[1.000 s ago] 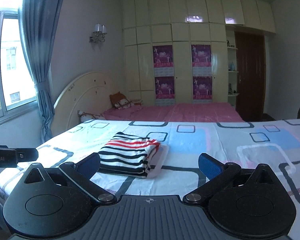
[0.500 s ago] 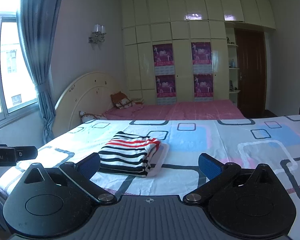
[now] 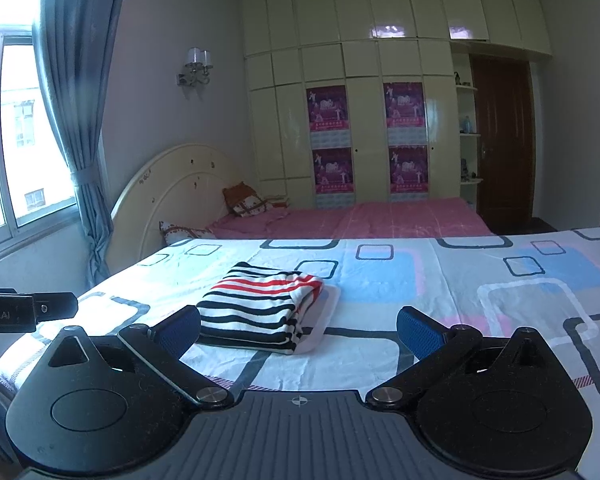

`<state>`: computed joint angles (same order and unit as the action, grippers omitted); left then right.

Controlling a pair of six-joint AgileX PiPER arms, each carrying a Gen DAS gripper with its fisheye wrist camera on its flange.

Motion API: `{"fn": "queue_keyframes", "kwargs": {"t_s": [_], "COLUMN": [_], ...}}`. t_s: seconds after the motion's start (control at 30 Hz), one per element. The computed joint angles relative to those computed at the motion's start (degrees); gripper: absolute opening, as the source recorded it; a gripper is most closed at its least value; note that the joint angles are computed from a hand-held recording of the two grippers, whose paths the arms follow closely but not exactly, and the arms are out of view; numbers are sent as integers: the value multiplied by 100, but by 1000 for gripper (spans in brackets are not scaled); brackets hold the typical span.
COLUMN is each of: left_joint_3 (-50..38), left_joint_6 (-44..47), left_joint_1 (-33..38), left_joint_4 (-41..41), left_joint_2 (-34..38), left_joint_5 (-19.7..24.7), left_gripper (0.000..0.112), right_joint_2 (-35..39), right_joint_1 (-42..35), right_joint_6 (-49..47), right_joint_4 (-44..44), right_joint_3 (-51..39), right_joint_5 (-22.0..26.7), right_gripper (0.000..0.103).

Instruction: Fold small clothes

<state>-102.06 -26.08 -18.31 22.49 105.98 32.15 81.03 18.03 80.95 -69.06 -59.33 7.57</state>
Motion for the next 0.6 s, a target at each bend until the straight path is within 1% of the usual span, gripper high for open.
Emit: {"fn": "queue_keyframes", "kwargs": {"t_s": [0.13, 0.23, 0.33, 0.6], "left_joint_3": [-106, -202, -263, -425], "left_joint_6": [-17, -27, -42, -48], "left_joint_1": [8, 14, 0, -58], "left_joint_4": [-12, -47, -18, 5], "left_joint_2": [79, 135, 178, 267], "left_joint_5": [116, 221, 308, 430], "left_gripper": [103, 103, 103, 103], "right_joint_2": [3, 4, 17, 29], "right_joint_1": [-11, -26, -46, -35], "right_joint_6": [-51, 91, -1, 84], "right_joint_4": [61, -78, 16, -63], "right_joint_3": [1, 17, 18, 8], "right_joint_5": [-20, -32, -62, -43], "right_gripper": [103, 103, 103, 103]}}
